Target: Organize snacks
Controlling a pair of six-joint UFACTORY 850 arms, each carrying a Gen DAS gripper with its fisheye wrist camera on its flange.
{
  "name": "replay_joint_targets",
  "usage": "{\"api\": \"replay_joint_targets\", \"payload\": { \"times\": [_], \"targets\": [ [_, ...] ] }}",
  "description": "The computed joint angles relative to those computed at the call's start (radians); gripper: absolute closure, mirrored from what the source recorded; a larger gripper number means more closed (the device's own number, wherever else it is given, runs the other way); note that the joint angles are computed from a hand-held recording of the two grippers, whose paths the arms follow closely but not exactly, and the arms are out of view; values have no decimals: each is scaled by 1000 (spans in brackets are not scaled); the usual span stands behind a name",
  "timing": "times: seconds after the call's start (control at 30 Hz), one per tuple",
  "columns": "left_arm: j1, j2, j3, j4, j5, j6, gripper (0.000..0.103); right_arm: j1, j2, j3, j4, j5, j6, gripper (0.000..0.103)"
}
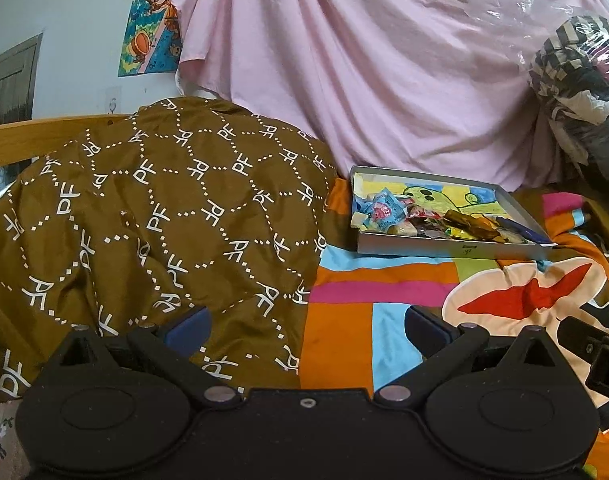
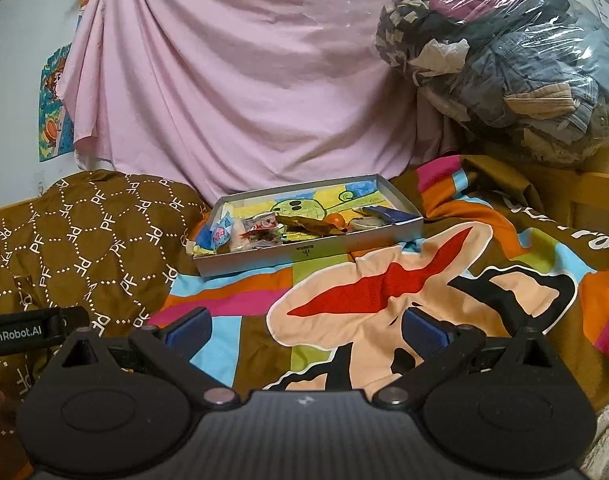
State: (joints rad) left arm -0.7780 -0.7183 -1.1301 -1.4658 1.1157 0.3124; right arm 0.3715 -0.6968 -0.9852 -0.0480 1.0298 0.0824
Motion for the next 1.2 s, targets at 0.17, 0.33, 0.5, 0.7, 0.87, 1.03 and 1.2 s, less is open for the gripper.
{"api": "replay_joint_targets", "payload": {
  "times": [0.17,0.33,0.5,0.7,0.87,1.03,1.2],
  "targets": [
    [-1,1,-1,-6,2,-3,1,-1,-1,1,3,8,0,0],
    [-3,1,1,-7,10,-9,1,1,-1,3,17,22,-5,0],
    [-6,1,3,-2,19,-22,1,5,-2,3,22,29,-14,0],
    [-7,0,2,-1,22,-19,1,6,-3,2,24,29,-17,0],
    [-8,-2,2,0,20,-16,1,6,-4,2,28,28,-12,0],
    [-8,-3,1,1,21,-17,1,6,-3,2,29,27,-13,0],
    [-9,-5,0,2,22,-18,1,6,-3,2,29,26,-13,0]
  ]
}}
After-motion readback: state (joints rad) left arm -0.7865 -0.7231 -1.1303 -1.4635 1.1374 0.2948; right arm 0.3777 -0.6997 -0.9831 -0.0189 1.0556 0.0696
